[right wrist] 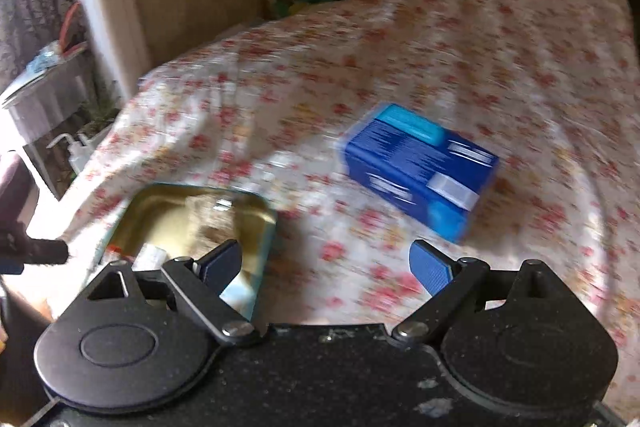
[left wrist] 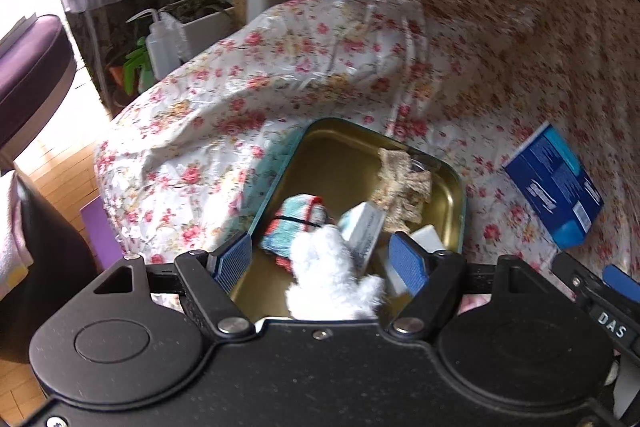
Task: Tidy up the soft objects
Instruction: 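Move the open right gripper toward the beige tape roll on the bedspread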
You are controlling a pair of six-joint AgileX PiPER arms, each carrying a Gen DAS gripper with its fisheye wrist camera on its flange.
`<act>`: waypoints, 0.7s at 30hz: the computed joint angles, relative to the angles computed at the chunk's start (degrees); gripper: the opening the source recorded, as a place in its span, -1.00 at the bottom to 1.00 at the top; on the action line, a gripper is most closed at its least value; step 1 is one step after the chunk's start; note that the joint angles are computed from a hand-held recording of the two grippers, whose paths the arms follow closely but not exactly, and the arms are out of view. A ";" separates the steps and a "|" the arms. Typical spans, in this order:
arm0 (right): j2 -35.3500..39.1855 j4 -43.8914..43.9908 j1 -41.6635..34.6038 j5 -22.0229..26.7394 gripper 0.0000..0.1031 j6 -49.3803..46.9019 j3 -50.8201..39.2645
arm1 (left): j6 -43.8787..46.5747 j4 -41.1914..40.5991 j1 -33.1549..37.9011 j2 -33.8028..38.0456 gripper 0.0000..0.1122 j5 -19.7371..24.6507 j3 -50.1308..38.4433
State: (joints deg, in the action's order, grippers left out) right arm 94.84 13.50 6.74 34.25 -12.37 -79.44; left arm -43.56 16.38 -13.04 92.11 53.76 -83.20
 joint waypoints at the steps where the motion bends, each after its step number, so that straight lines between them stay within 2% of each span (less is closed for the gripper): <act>1: -0.56 0.86 -1.46 -0.26 0.77 -1.40 1.12 | 0.48 -0.30 -0.50 0.23 0.28 -0.07 -0.22; 5: -1.98 1.21 -5.82 -2.02 0.77 -3.49 4.93 | 4.35 -3.59 -2.14 1.02 0.34 -1.04 -0.70; 8: -0.66 1.54 -7.77 0.11 0.77 -3.37 3.60 | 5.16 -3.57 -4.69 1.92 0.35 -0.80 -1.19; 13: 1.27 -0.19 -9.22 1.01 0.77 -0.90 2.34 | 9.40 -7.86 -7.14 4.25 0.35 0.40 -3.41; 21: 6.54 -5.53 -4.73 1.23 0.77 1.51 0.52 | 7.66 -6.76 -8.56 6.05 0.35 1.27 -6.18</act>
State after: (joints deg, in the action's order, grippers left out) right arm 101.38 7.98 2.01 35.49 -10.86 -78.92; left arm -35.90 9.63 -21.60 98.15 55.03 -89.38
